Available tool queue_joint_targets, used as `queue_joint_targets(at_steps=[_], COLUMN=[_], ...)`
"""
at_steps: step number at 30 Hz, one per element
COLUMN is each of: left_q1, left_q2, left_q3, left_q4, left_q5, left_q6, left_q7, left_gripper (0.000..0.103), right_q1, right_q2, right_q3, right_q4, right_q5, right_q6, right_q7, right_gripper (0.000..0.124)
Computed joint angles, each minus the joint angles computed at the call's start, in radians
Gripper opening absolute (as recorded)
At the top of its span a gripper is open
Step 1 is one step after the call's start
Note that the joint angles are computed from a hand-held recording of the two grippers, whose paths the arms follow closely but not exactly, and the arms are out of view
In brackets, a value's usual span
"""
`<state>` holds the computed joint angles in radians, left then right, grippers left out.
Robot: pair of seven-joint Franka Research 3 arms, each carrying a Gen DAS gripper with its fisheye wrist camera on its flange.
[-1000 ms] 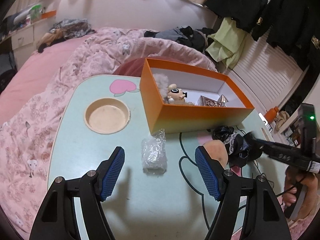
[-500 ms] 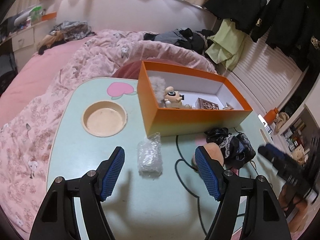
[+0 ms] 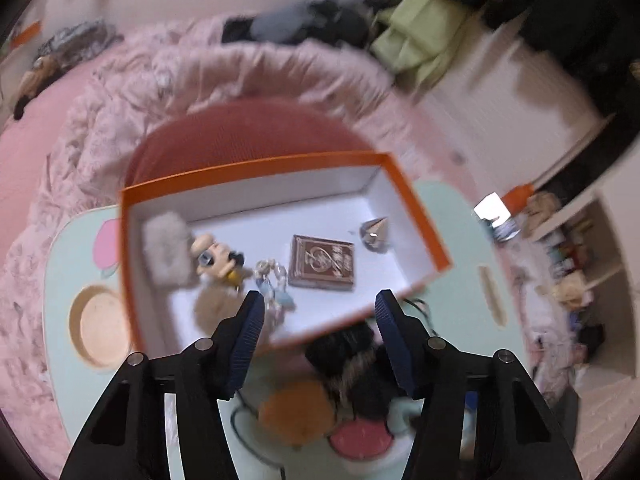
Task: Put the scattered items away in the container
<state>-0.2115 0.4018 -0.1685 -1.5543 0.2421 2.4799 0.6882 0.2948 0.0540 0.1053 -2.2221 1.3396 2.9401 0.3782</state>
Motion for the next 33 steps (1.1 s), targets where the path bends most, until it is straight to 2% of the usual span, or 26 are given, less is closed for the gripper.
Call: queue_joint_targets(at_steps=[1,4,7,10,13,15,16,22,26,33], left_q1=[0.0,0.01,-0.02,-0.034,-0.011,-0.009,-0.019,-0.014,0.0,-0.007], left_q2=[0.044,0.149,0.236,0.292,0.297,0.295,0.298,0.276,0.175,-0.113], left_q3=[-0.002,-0.015,0.008,0.017,0.002,0.006,0.017,0.021,0.023,0.022], left_q4=[0.063,0.2,0.339,0.421,0.405,0.391,0.4,0.364,0.226,-0.13], left_q5=[-0.01,-0.066,-0.049,-0.044,-0.075,-0.079,-0.062,-0.048,-0.039,0.061], left_q6=[-0.043,-0.106,-0.222,-0.277,-0.23,-0.202,-0.214,-0.186,-0.052,0.19], left_q7=[0.01,0.037,0.034,0.033,0.05,0.048,0.046,0.056,0.031,-0.022], left_gripper=[0.054,0.054,0.054,0.055,0.063,0.058,0.056,0.055,0.055,0.056], right_q1=[-0.001,-0.001,0.0,-0.001,0.001,0.001,0.001,0.001,0.0,0.003], right_q2=[-0.001,-0.004,-0.006,-0.009,-0.01,-0.01,-0.01,-0.013,-0.013,-0.009], right_q3=[0.0,0.0,-0.001,-0.004,-0.004,-0.005,-0.005,-0.006,-0.008,-0.005], right_q4=[0.0,-0.002,-0.005,-0.007,-0.008,-0.008,-0.008,-0.008,-0.008,-0.005], right_q5=[0.005,0.019,0.023,0.033,0.032,0.031,0.031,0.033,0.037,0.029], right_q6=[-0.002,-0.007,-0.009,-0.016,-0.015,-0.016,-0.017,-0.023,-0.03,-0.015], right_q7=[-0.001,-0.012,-0.014,-0.021,-0.021,-0.019,-0.019,-0.015,-0.015,-0.012], right_gripper=[0.067,0.067,0.067,0.067,0.067,0.067,0.067,0.067,0.067,0.067])
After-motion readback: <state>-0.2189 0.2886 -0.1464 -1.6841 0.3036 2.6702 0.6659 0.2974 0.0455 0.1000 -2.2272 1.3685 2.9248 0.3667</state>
